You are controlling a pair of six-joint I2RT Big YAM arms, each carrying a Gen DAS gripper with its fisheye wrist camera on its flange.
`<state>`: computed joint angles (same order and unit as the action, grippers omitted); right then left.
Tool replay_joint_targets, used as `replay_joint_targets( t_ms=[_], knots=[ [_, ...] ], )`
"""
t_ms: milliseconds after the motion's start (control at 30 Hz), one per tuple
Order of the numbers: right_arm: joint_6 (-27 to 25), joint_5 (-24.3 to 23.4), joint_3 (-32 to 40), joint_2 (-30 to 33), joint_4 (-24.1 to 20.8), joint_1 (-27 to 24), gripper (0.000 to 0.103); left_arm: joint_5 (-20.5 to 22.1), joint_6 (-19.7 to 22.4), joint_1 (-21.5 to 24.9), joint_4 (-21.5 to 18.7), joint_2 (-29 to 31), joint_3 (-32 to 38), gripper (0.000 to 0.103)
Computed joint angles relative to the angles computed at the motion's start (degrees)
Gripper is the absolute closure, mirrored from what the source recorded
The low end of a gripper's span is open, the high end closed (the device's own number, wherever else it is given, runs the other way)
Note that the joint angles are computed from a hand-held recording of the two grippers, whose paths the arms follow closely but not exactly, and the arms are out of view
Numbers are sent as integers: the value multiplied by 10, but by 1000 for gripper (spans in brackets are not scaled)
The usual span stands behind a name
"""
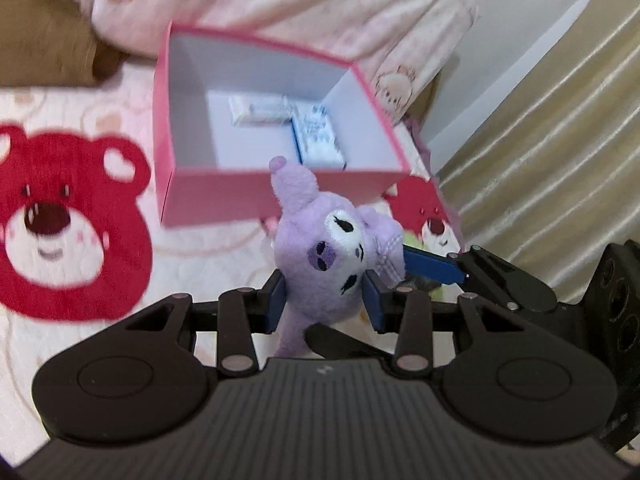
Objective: Organize objects
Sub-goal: 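Lift the purple plush toy with the left tool toward the pink box, then lower the plush toy into the pink box and open the left tool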
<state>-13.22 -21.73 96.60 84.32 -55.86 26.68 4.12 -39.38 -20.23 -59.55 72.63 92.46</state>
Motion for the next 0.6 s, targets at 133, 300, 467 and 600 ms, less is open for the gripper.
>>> replay_joint_targets(
  t_ms=[133, 300, 467, 600],
  knots=[
    [1, -39, 66, 28, -23, -18, 8, 3, 22, 11, -30, 35, 75, 64],
    [-38, -42, 156, 77, -48, -25, 9, 2, 32, 31, -60, 91, 171, 63],
    [-67, -29, 342, 202, -179, -29, 24, -13, 31, 51, -104, 165, 266, 64],
    [-92, -1, 499, 309, -262, -27, 31, 8, 2, 71, -115, 215, 299, 64]
  ],
)
